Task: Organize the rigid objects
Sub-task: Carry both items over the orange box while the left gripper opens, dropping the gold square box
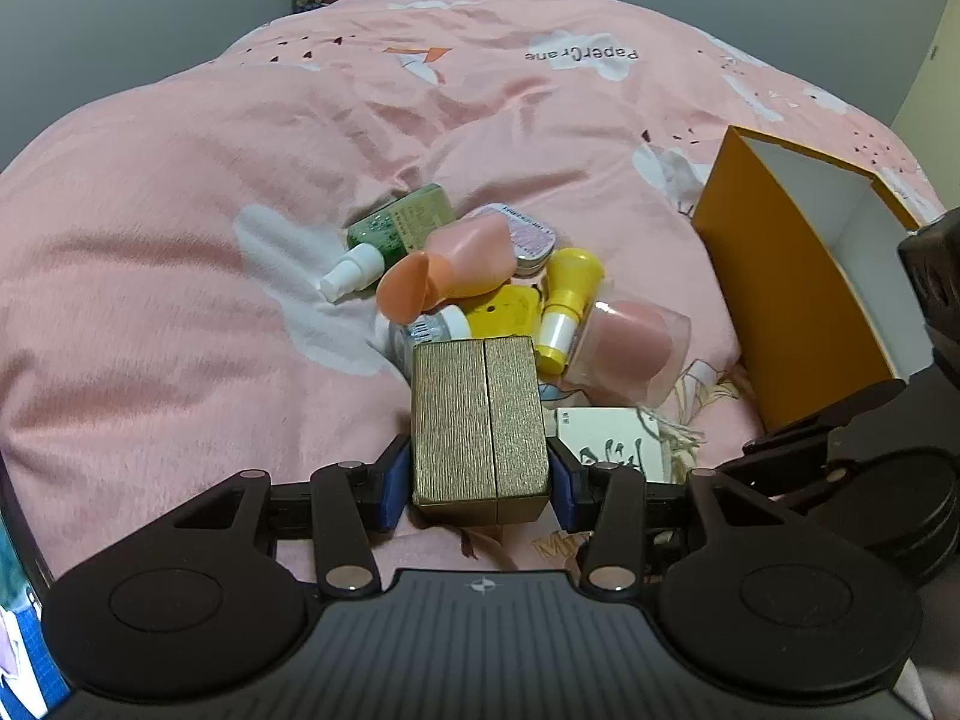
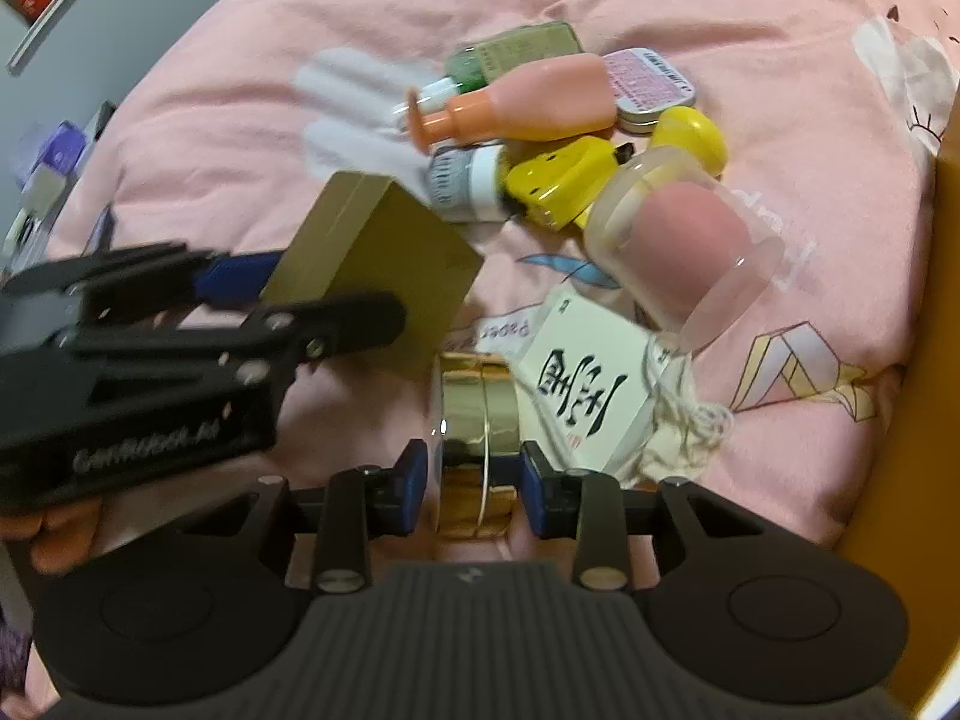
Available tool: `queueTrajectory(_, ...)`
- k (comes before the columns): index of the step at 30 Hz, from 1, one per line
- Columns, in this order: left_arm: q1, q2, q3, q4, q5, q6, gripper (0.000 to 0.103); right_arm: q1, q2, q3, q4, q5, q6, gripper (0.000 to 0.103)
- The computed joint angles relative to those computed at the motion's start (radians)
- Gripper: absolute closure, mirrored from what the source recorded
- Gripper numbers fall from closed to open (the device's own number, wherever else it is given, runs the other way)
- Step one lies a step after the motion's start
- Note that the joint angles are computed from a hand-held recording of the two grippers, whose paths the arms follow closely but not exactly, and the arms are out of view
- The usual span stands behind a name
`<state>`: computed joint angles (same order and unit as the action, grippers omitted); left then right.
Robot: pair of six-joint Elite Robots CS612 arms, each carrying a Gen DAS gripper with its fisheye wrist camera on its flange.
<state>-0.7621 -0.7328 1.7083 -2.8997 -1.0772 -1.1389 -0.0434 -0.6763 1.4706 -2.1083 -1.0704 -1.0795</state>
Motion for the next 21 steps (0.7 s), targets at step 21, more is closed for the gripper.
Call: queueTrajectory(21, -0.038, 0.03, -0.087, -0.238, 0.151, 0.245, 0.052, -0.138, -0.136, 0.114, -0.347, 0.217, 0.147, 0.075)
